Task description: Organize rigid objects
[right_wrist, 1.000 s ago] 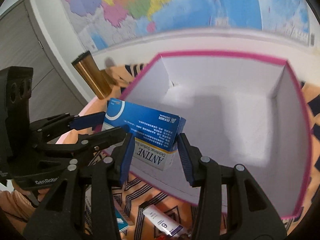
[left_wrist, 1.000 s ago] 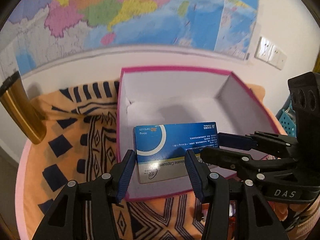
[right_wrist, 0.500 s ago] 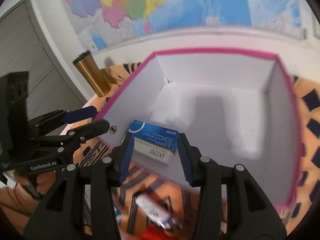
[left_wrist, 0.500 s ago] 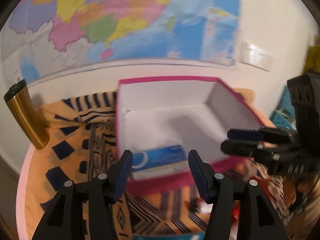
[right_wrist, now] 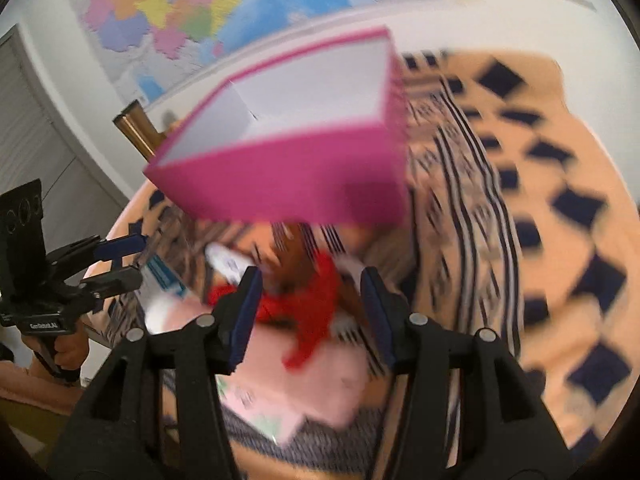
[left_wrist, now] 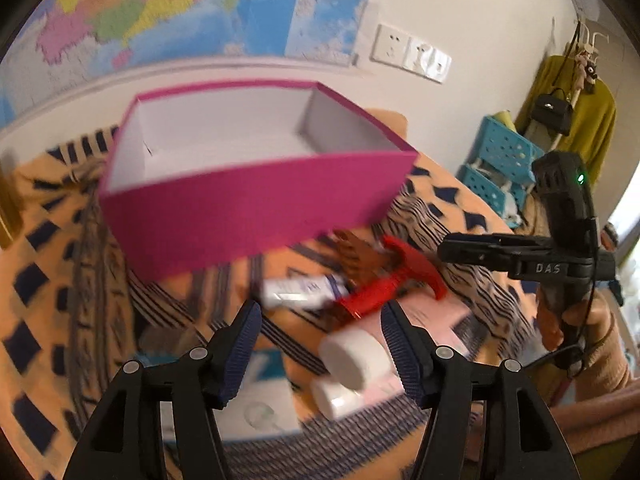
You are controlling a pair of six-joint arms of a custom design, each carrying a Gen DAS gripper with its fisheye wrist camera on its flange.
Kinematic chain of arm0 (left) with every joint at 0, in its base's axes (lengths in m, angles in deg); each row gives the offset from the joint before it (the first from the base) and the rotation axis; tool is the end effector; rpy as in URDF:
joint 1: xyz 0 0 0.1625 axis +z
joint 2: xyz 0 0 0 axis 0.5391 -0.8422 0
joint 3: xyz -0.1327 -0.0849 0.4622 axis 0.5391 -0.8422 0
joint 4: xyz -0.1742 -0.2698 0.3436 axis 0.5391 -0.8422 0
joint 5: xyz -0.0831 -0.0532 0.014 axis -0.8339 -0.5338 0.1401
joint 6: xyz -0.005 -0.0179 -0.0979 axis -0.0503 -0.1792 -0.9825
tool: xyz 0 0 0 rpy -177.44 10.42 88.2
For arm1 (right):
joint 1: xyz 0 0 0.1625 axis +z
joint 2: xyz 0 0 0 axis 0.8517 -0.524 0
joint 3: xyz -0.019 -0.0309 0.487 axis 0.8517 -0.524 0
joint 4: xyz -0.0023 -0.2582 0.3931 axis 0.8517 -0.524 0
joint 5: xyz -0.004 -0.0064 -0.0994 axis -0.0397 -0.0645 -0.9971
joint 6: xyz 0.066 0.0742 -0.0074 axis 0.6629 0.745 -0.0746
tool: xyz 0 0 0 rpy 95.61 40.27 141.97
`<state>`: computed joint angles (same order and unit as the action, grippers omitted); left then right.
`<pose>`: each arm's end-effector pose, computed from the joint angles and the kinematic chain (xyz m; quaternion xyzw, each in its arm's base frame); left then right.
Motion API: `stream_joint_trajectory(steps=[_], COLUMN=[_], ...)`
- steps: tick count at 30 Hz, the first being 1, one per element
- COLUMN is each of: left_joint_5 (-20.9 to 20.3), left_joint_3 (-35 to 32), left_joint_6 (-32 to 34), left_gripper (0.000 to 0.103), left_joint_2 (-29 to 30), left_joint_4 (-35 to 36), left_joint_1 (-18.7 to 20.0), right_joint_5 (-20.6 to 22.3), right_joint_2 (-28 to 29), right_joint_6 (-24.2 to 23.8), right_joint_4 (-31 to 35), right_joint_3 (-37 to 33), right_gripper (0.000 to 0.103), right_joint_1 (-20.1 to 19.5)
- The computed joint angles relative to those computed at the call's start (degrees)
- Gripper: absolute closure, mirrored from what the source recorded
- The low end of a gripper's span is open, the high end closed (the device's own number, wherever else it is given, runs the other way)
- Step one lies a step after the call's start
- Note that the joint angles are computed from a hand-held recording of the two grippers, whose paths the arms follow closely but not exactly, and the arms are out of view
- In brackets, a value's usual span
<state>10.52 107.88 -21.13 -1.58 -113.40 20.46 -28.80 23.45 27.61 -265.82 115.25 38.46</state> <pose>-0.1777 -0.5088 0.1864 0.4030 0.8930 -0.1578 0.1230 0.1552 -0.4422 0.1489 0.0945 -0.9197 0.3420 0.1681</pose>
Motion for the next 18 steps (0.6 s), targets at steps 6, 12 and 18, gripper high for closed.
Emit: stream_joint_trajectory(steps=[6,12,18], left_joint_5=[-1.47,-2.31,-2.44], left_joint_3=[1.66,1.81,1.58], left_joint_6=[-0.84,-1.59,-2.75], left_gripper=[0.039,0.043,0.052], left_joint_2=[-0.72,-0.61,-0.26], left_joint_4=[1.51,3.59,4.77], left_joint_1=[-0.55,-0.68,-0.59], right_joint_5=[1.37,3.69,7.91], right_joint_2=[-0.85,-0.32,0.26], right_joint_6=[3.65,5.04,5.66], right_joint_4=[-0.29,-1.08,-1.81], right_joint_3=[4.32,6.0,6.45], right_gripper=[0.05,0.05,0.05], right_joint_1=[-2.71,-3.89,-5.75])
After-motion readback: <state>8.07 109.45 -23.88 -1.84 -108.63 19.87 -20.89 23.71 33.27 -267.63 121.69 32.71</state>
